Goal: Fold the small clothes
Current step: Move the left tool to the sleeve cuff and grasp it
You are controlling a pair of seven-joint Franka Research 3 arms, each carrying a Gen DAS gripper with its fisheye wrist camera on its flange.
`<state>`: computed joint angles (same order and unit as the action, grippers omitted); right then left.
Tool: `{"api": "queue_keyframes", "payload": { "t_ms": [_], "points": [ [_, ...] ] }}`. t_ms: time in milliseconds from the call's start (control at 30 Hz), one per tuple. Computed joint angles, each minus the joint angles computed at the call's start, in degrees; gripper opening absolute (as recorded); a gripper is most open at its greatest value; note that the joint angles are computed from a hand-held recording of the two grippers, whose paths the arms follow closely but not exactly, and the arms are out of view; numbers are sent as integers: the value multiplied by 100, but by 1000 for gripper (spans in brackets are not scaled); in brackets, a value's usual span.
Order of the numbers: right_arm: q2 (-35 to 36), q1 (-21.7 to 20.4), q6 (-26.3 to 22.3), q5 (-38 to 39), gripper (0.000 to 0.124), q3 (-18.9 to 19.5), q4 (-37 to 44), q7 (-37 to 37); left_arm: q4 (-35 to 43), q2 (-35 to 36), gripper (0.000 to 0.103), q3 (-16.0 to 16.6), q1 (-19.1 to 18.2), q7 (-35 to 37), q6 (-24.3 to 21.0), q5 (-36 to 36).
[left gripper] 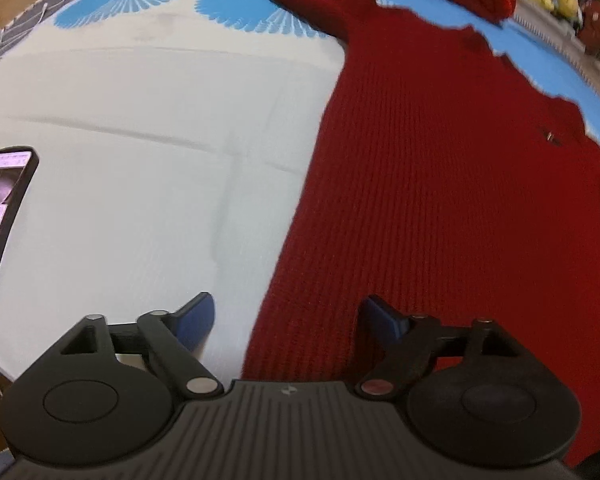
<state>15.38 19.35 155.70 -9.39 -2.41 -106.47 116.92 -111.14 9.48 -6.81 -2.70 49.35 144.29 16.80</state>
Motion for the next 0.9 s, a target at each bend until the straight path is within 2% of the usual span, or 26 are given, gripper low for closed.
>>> {"api": "queue_keyframes", "payload": {
  "t_ms": [67, 133, 167, 200, 233, 433, 567, 700, 733, 767, 800, 833, 867, 900],
  "points": [
    [114, 62, -125, -204, 67, 9, 145, -208, 40, 36, 89, -13, -47, -44, 5, 110],
    [54, -22, -21, -30, 61, 119, 52, -537, -51, -10, 80, -34, -60, 22, 139, 126],
    [30, -45, 3, 75, 56, 148, 13, -622, -159, -74, 57, -61, -44, 177, 318, 97],
    [15, -66, 45, 169, 41, 174, -10, -716, -266, -139, 33, -93, -23, 363, 452, 7],
    [-11, -48, 98, 182, 22, 163, -54, -742, -293, -180, 28, -69, -75, 236, 429, 150],
    [-184, -52, 316, 315, 19, 90, -327, -650, -542, -455, 12, -44, -188, -473, 384, 534],
    [-307, -183, 400, 579, 18, 115, -479, -646, -888, -753, 10, -100, -226, -643, 368, 786],
    [-323, -116, 482, 360, 21, 31, -548, -502, -1019, -841, 14, -108, -185, -643, 446, 817],
    [-308, -40, 461, 131, 31, -50, -521, -330, -993, -832, 17, -108, -177, -691, 408, 841],
    [-270, 134, 400, -347, 35, -236, -441, 106, -971, -830, 23, -110, -175, -746, 363, 903],
    [-276, 364, 375, -1049, 45, -501, -412, 749, -913, -814, 40, -116, -180, -801, 253, 978],
    [-296, 472, 354, -1552, 56, -631, -399, 1207, -830, -794, 52, -126, -190, -829, 87, 1021],
    [-325, 542, 377, -1971, 60, -720, -400, 1616, -715, -745, 76, -127, -193, -861, -39, 1055],
    [-361, 568, 472, -2282, 65, -767, -419, 1961, -649, -737, 91, -113, -194, -1016, -95, 1170]
  ]
}}
